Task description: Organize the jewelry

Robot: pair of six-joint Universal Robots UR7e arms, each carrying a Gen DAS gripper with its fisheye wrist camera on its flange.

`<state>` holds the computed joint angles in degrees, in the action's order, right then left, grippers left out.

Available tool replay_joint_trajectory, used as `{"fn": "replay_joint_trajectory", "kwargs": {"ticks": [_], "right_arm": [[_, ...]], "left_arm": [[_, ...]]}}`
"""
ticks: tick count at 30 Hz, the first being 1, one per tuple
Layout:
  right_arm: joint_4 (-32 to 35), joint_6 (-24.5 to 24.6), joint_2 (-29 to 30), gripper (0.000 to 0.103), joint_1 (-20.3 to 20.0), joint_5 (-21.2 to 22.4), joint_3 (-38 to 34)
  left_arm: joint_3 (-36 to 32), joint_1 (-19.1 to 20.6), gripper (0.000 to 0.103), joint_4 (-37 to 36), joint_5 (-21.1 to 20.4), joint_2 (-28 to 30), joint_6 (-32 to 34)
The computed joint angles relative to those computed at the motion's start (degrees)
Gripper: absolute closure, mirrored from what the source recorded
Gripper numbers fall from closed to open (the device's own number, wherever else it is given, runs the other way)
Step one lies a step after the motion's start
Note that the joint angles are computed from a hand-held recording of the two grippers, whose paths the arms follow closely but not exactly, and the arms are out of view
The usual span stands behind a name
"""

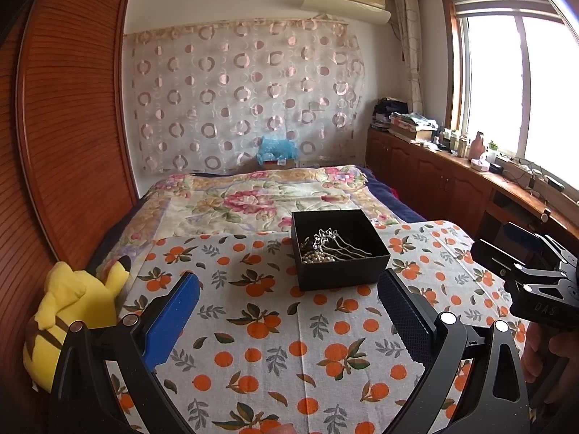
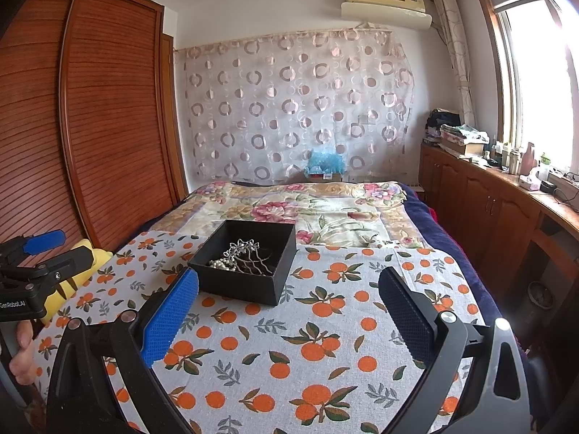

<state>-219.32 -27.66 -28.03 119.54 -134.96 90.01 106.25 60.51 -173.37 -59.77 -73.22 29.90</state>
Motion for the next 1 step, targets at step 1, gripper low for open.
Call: {"fn": "replay_joint_trajectory", "kwargs": {"ticks": [1], "right_arm": [[0.0,0.0,0.0,0.003,0.0,0.0,0.0]], "left_arm": [[0.04,0.0,0.008,-0.12,0.08,0.01,0.07]]}}
